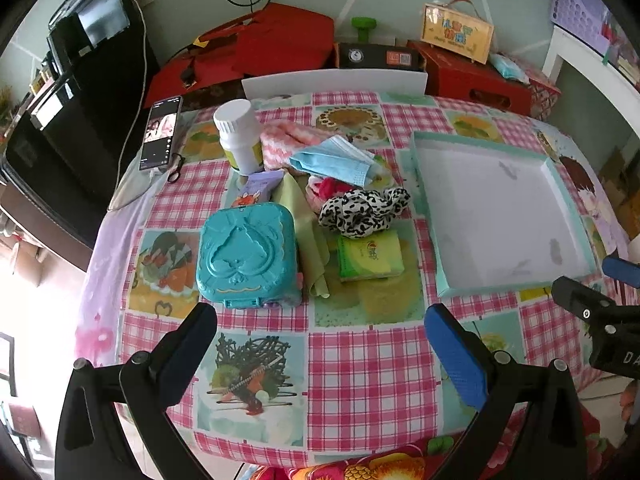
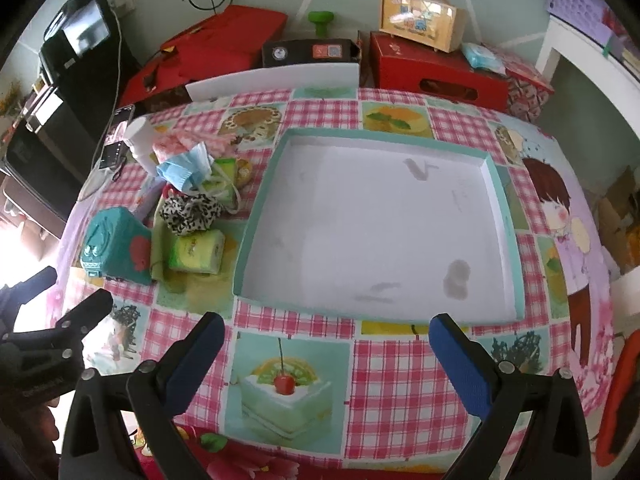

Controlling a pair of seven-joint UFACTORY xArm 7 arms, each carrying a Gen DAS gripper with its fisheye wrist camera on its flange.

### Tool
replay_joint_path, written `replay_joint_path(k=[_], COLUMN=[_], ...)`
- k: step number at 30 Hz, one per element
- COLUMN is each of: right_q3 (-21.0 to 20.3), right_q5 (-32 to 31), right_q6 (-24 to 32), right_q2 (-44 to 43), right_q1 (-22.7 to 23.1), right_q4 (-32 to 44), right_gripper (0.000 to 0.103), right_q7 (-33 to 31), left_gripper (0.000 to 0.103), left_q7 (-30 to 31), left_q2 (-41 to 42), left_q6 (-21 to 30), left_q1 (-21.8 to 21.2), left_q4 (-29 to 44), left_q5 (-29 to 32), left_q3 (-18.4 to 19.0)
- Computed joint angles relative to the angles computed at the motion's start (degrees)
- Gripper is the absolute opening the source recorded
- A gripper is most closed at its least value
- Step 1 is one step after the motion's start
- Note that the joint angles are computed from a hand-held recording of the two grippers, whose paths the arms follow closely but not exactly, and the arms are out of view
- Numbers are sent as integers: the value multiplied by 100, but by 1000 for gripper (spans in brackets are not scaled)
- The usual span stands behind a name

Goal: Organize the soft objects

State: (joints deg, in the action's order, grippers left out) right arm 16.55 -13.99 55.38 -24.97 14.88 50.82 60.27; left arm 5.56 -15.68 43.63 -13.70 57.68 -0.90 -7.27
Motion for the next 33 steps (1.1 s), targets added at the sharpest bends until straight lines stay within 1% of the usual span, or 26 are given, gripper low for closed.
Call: replay_joint_path(k=[2, 5, 7, 11, 14, 22, 33], right_q3=[19, 18, 35, 46, 35, -15, -74], right_q5=[-59, -77, -88, -111, -117, -59, 7], right_q6=[118, 49, 61, 108, 115, 72, -65], right_q2=[35, 5, 34, 110, 145, 186, 302], right_q1=[-9, -9, -1, 27, 46, 77, 88], right_q4=[63, 46, 70, 122, 138, 84, 21], right_gripper=[103, 103, 103, 103, 103, 103, 103], right_q7=[-46, -2, -2, -34, -42, -43, -71], left_gripper=[103, 103, 103, 103, 103, 103, 103], left_q7=[43, 134, 196, 179, 204, 200, 183], left_q2=[-49, -40, -50, -66, -56, 35, 163], left_q6=[-13, 75, 46, -46, -72, -20, -91], left_q1=[-34, -55, -64, -60, -51, -63, -36], left_q4=[-55, -56, -69, -111, -138, -119, -90], left_q5=[-98, -94, -113, -273, -247, -380, -303], left_q3=[22, 17, 24, 69, 53, 71, 55])
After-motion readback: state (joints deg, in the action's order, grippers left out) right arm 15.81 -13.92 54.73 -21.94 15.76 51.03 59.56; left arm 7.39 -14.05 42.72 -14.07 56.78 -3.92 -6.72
